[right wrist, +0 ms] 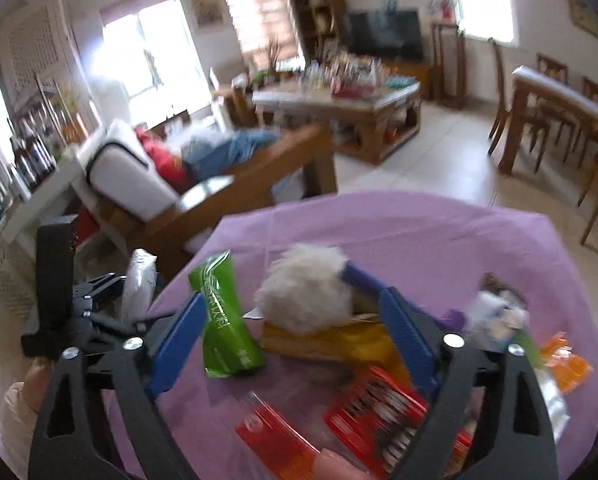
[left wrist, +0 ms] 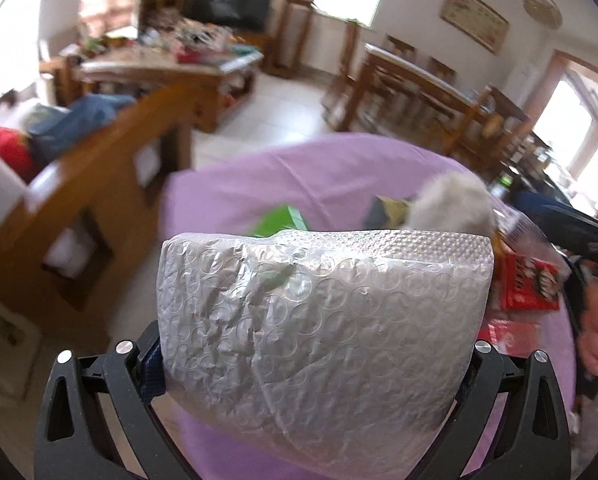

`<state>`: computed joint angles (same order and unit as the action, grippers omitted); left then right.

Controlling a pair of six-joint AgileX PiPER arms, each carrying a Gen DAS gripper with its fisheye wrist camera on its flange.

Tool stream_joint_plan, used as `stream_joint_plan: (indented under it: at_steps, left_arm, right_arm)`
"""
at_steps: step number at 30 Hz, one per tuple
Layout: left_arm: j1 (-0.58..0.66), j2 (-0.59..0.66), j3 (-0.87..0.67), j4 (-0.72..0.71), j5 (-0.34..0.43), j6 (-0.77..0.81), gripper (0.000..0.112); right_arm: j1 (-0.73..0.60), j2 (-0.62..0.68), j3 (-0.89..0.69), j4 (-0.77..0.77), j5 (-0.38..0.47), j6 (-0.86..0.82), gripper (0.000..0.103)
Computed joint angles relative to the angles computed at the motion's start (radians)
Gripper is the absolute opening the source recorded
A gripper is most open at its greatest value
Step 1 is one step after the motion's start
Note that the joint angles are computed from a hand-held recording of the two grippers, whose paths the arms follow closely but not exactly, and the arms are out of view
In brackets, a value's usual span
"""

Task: Collect trash
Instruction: 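Grasp the white fluffy pompom with the right gripper while the left holds the bubble mailer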

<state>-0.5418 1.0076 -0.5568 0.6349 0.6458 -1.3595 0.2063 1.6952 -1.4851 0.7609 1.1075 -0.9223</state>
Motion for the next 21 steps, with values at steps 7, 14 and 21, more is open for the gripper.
stream_joint_plan:
  at_steps: [7, 14, 21]
  left_arm:
    - [0.109, 0.094, -0.032, -0.129, -0.115, 0.112, 0.096]
    - [0.007, 0.186, -0.129, -0.010, 0.030, -0.028, 0.084]
    - [-0.042, 0.091, -0.089, 0.055, -0.010, -0.115, 0.077]
  right_arm:
    - [0.181, 0.139, -0.107, -0.282, -0.080, 0.269, 0.061]
    - [0.107, 0.137, -0.060, -0.186, -0.060, 0.186, 0.042]
    - [-0.010, 0.037, 0.069, -0.031, -0.053, 0.034, 0.042]
